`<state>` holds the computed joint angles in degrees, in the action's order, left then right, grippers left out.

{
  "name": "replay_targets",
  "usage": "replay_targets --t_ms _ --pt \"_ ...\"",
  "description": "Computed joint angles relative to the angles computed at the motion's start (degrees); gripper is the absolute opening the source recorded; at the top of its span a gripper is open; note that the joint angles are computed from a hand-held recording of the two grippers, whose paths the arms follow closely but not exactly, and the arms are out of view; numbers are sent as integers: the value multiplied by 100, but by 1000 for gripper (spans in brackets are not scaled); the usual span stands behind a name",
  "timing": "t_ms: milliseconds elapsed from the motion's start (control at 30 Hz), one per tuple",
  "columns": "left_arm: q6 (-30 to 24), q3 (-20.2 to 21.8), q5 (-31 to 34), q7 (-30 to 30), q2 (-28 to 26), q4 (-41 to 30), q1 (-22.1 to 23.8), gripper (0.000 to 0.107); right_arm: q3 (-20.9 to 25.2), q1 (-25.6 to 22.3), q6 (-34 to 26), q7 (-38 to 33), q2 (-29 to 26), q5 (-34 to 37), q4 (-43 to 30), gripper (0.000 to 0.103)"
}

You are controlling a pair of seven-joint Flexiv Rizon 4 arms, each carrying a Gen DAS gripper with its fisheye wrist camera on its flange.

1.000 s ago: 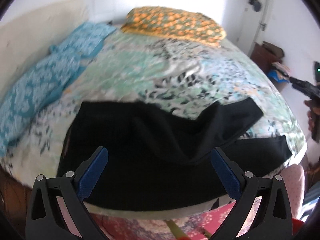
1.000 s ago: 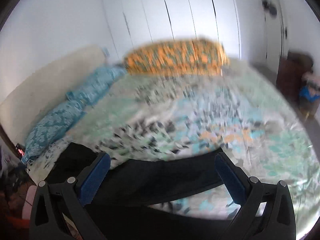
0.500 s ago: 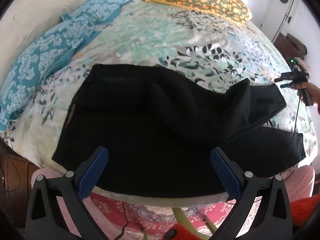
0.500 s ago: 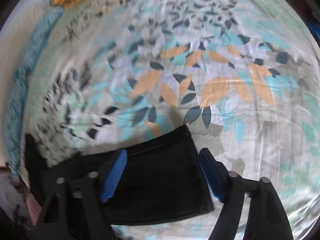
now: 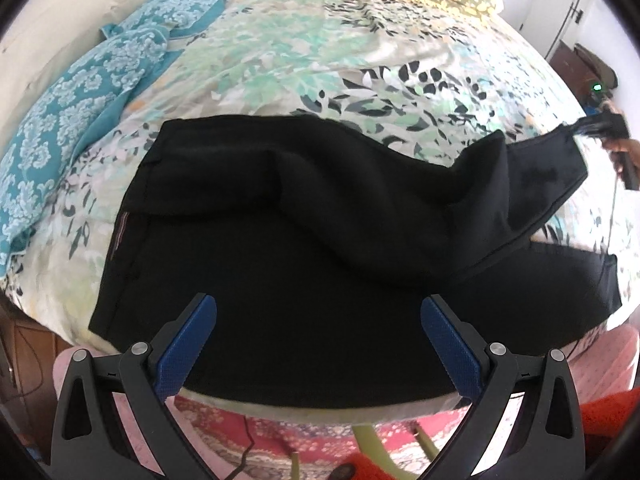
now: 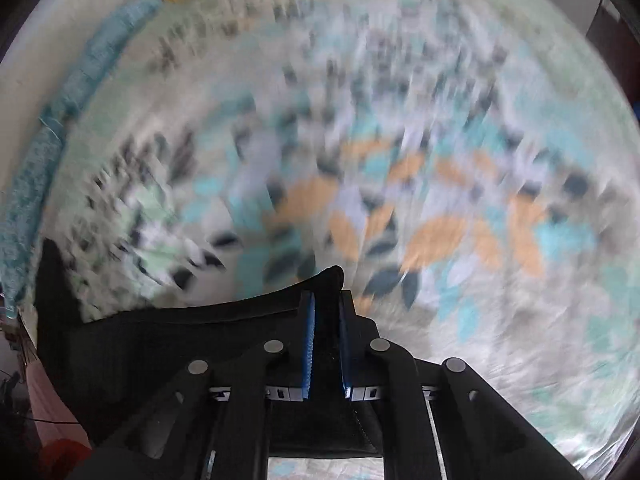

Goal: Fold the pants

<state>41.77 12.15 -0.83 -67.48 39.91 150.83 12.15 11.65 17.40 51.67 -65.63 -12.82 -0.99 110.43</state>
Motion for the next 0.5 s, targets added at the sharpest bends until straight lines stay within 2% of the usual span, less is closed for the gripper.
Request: replay_targets --t_ms 67,100,167,200,233,300,333,367,433,500 --pt "224 -65 -151 -80 -136 -25 -54 102 -179 -45 479 495 366 -545 324 12" --pt "311 -78 -189 -105 -158 -21 -77 102 -381 -75 715 1086 582 -1274 619 12" --pt "587 -145 -262 -192 -230 10 -132 102 -631 -104 833 1878 701 -2250 922 13" --pt "700 -176 -269 -227 -273 30 -152 102 -663 -170 905 2233 674 -2482 1009 17" --pt "794 -213 -251 -260 -330 44 -161 102 -672 -240 964 2581 656 -2573 1145 22" --pt "948 -325 -90 -337 -537 43 -94 102 -601 -349 847 2840 566 -2324 1281 58" --pt "1000 -349 -12 -355 -654 22 -56 102 -596 -393 1000 2987 564 -2362 1436 63" --pt "1039 -338 12 -353 -779 -14 -39 102 -619 -432 1255 3227 602 -2516 1658 64" --pt "1179 -188 -146 -240 -1128 -119 -40 102 -575 -485 1388 3399 641 -2482 1855 64" --pt "1367 -11 -509 13 -1645 -312 -62 102 -392 -468 1424 3115 623 -2092 1852 64"
